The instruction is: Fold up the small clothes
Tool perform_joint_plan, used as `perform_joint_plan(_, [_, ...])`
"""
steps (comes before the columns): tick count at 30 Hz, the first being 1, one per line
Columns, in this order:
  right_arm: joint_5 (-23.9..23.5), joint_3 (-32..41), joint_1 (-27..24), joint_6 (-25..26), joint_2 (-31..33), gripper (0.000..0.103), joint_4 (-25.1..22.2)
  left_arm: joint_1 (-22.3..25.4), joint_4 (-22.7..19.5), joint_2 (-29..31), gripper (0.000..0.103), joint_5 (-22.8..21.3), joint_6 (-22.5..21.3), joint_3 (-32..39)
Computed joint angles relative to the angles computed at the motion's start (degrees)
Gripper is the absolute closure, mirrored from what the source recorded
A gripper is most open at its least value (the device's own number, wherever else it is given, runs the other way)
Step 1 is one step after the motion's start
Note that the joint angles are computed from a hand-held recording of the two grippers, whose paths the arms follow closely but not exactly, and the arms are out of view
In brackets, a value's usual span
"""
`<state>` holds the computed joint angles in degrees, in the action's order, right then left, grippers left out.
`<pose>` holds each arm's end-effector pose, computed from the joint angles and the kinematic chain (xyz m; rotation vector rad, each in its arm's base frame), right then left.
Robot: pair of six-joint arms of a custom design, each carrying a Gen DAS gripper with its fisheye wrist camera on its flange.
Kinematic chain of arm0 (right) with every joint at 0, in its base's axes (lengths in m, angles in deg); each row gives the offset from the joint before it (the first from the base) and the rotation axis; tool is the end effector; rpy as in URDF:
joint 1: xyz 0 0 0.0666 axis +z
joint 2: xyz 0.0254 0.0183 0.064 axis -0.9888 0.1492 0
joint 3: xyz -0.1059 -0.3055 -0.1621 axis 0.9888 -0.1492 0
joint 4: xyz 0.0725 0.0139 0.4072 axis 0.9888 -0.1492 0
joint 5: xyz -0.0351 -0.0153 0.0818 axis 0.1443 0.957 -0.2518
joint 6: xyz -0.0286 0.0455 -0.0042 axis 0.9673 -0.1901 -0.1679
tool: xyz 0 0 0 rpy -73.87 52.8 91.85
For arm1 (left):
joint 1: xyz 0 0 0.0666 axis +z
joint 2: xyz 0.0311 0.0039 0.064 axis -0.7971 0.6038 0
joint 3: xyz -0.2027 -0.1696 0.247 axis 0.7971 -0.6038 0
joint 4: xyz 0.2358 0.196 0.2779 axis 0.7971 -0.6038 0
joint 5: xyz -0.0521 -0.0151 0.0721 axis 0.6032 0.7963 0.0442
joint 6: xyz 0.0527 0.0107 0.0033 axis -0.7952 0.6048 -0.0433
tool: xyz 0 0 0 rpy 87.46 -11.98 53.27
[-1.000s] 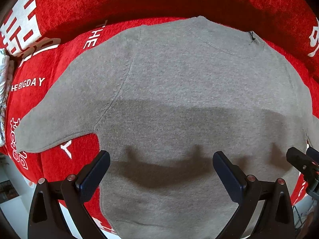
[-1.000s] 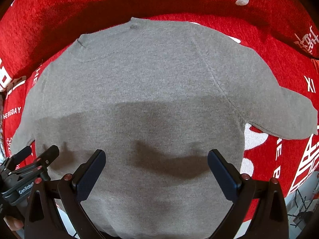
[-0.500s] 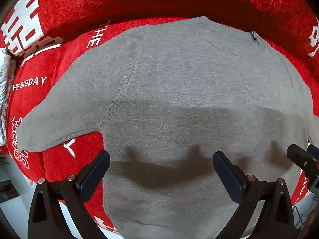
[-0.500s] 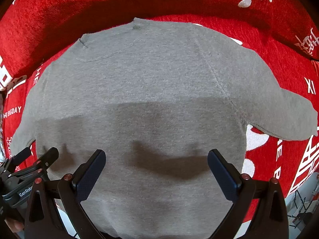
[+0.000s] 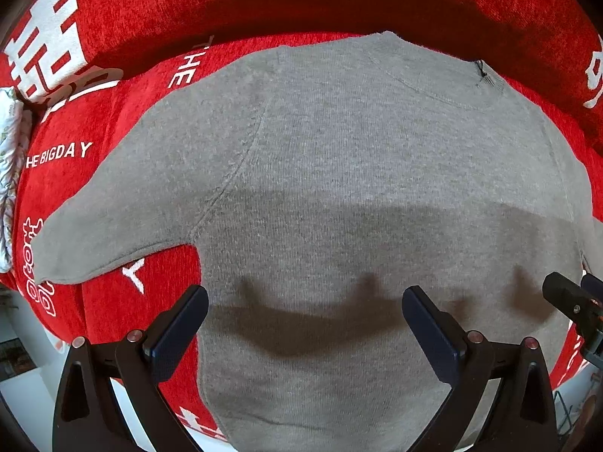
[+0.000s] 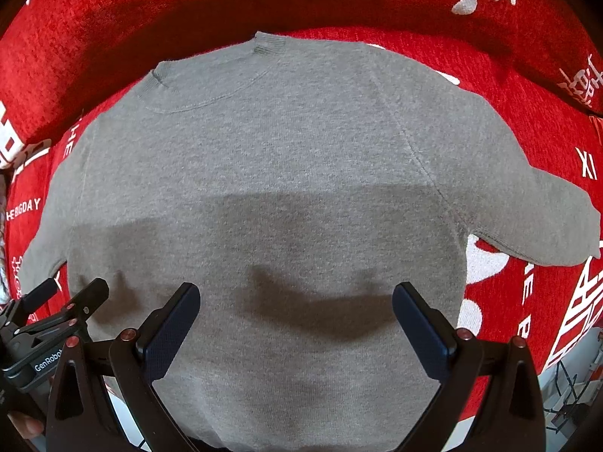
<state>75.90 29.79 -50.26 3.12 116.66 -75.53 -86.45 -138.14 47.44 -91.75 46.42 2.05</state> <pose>0.3696 0.2259 0.3757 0.1291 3.1317 0.1391 0.3636 -0.2389 0.3606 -0.0905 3.1098 0.1096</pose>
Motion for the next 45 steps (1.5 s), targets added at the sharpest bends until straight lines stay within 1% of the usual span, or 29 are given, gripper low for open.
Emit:
perform_joint_plan(4, [0.2,0.0,0.1,0.0,0.0,0.001,0.0,-0.1,0.2,0.2,0.0,-0.3,-0.4,0.3])
perform_joint_plan(19, [0.3,-0.4,0.7,-0.5,-0.2,0.001,0.7,-0.7,0.2,0.2,0.0,-0.3,0.4,0.7])
perform_joint_plan(20, [1.6,0.0,0.6,-0.3,-0.2,0.001,-0.5,-0.7,0.1,0.2,0.0,-0.3,0.4,0.7])
perform_joint_plan(27, [3.4,-0.1,1.3,-0.7,-0.4,0.001,-0.3,-0.9,0.0,0.3,0.0,-0.2,0.9,1.2])
perform_joint_plan(37, [3.5,0.2,1.7,-0.9,0.0,0.001,0.8,-0.7,0.2,-0.1,0.0,0.1,0.8,0.8])
perform_joint_plan(45, [1.9,0.5,1.9,-1.0,0.1,0.001,0.0,-0.7,0.6,-0.7,0.0,0.4,1.4,0.1])
